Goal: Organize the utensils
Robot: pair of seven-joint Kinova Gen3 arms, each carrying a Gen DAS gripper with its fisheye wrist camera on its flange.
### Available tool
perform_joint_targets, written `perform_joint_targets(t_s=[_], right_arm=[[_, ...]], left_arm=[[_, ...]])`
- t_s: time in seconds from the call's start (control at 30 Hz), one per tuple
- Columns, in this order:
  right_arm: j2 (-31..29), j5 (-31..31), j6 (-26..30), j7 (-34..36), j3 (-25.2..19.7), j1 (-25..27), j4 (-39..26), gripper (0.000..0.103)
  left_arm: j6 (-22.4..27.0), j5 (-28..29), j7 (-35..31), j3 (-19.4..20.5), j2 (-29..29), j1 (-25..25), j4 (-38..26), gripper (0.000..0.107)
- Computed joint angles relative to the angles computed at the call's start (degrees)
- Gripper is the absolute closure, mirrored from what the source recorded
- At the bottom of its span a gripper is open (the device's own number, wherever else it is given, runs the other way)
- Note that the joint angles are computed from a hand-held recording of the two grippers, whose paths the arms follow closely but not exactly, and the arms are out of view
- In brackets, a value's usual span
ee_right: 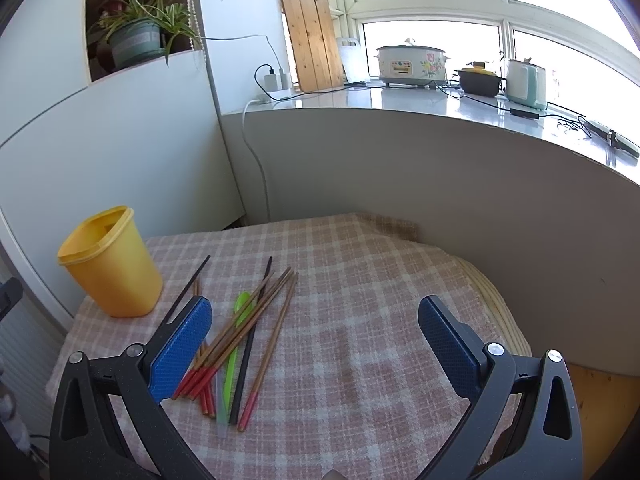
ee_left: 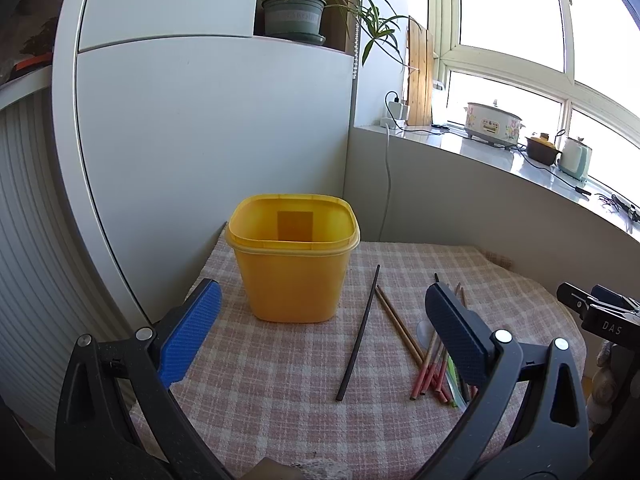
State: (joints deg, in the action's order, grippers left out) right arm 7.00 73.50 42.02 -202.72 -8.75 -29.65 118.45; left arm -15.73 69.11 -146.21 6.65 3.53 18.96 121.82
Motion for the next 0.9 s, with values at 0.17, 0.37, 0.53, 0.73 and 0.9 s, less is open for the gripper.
perform_joint_targets(t_s=[0.17, 0.37, 0.53, 0.73, 0.9], right_arm=[[0.17, -0.10, -0.12, 0.16, -0.06, -0.11, -0.10, 0.001], [0.14, -0.14, -0.66, 0.41, 0.06, -0.03, -0.08, 0.001], [0.12, -0.14, -0.82, 0.30, 0.11, 0.03, -0.01, 0.001], [0.35, -0.55, -1.37, 0.68, 0.22, 0.17, -0.17, 0.001], [0.51, -0.61, -1.36, 0.85, 0.28, -0.04, -0.24, 0.001]], left_arm=[[-0.35, -0.46, 0.61, 0.04, 0.06, 0.13, 0.11, 0.004], [0.04, -0.27, 0.34, -0.08, 0.01, 0.06, 0.02, 0.004], [-0.14, -0.39, 0.42, -0.01, 0.08, 0.14, 0.06, 0.004], [-0.25, -0.77, 0.94, -0.03, 0.11, 0.17, 0.17, 0.004], [-0.09, -0.98, 1.10, -0.13, 0.10, 0.15, 0.16, 0.004]])
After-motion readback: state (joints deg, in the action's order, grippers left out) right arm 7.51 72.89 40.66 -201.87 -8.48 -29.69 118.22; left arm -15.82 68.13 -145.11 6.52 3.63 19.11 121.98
